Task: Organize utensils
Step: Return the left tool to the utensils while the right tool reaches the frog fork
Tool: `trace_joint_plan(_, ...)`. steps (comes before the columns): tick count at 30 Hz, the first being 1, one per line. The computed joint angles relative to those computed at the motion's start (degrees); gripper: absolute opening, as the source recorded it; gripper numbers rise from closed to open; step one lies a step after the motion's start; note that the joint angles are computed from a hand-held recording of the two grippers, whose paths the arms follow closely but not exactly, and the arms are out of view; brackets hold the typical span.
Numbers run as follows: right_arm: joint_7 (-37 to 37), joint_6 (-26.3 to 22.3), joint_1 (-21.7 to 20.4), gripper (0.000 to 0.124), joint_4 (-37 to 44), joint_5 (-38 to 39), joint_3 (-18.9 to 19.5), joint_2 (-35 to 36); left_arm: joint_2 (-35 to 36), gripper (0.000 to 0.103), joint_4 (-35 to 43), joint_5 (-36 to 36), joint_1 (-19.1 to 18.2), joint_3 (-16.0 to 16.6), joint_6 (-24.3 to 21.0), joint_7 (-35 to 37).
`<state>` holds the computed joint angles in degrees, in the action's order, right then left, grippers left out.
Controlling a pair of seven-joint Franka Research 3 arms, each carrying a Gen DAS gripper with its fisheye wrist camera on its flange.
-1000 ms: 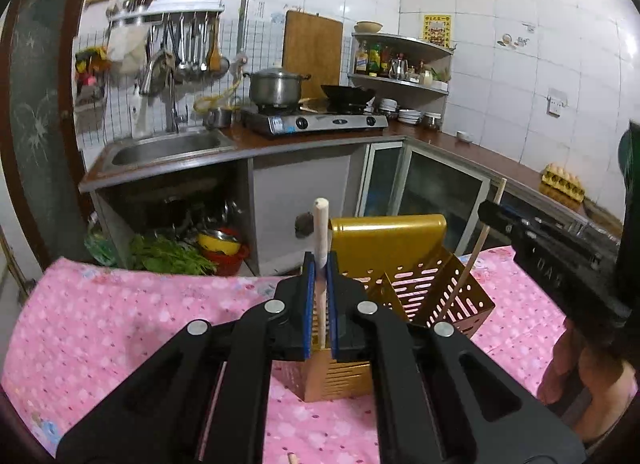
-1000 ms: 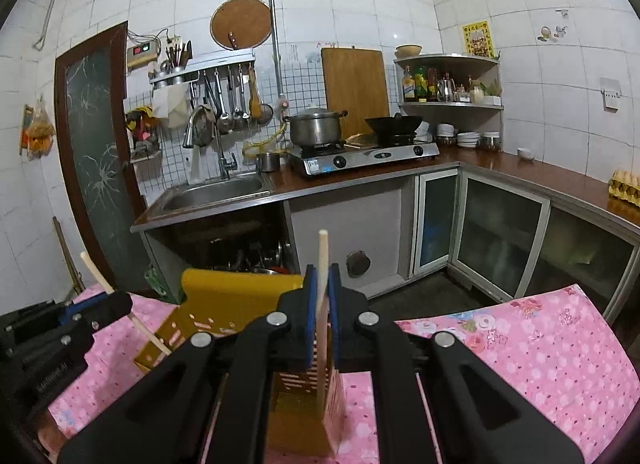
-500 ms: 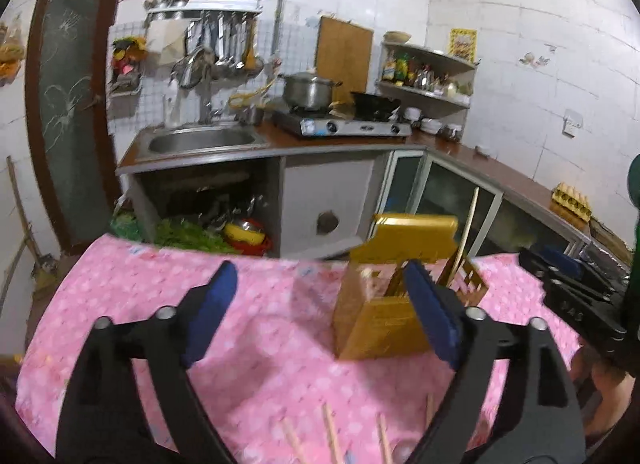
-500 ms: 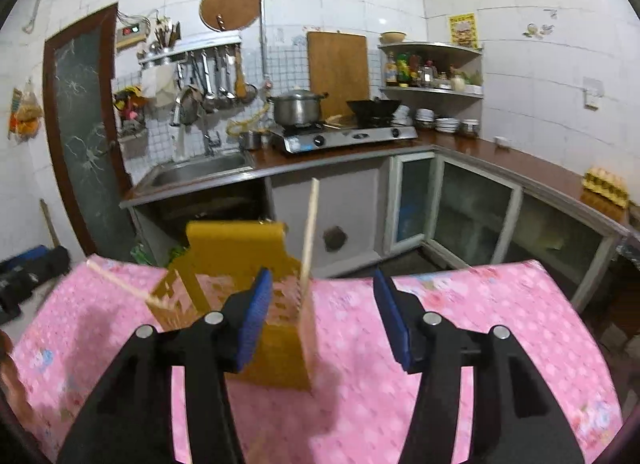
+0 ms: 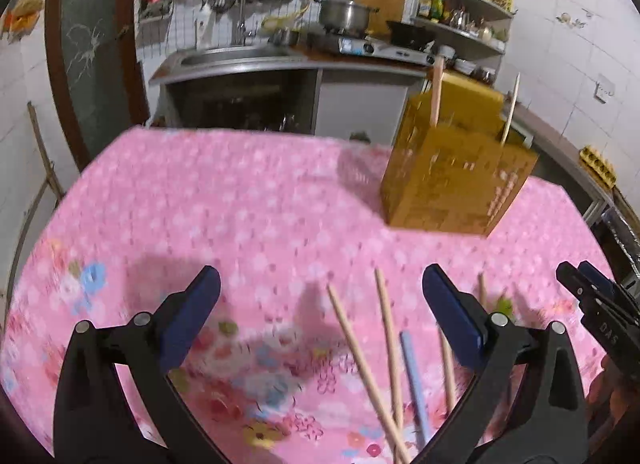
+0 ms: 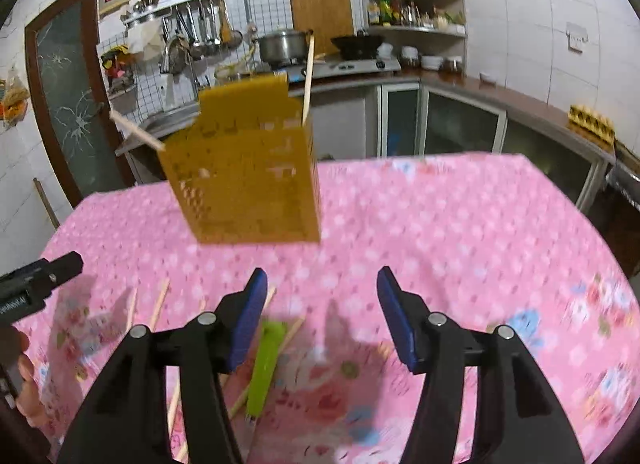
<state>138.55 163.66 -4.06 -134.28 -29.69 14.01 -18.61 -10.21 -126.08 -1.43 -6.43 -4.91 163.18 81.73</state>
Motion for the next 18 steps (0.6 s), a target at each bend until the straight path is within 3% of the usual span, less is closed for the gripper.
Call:
trace_joint_plan(4, 5.3, 0.7, -1.7, 0.057, -2.2, -3.1, 2.7, 0.1, 1.3, 0.098, -1.0, 9.2, 2.7, -2.8, -0.8, -6.0)
trace_joint_plan(7, 9.2, 1.2, -2.8, 0.057, -3.1, -6.2, 3.9, -0.3, 1.1, 0.098, -2.8, 17.6, 4.9, -4.3, 1.6, -13.6)
trace_joint_plan(12, 9.8, -0.4, -1.2, 0.057, -2.6, -7.3, 3.2, 0.8, 2.0, 0.098, -3.3, 10.7, 1.8, -1.4, 1.9, -9.2)
trace_joint_plan(18, 8.0, -2.5, 2.3, 0.058, -1.6, -6.5, 0.4, 2.0, 4.7, 0.095, -0.7, 6.6, 1.1, -1.6, -3.1, -5.1)
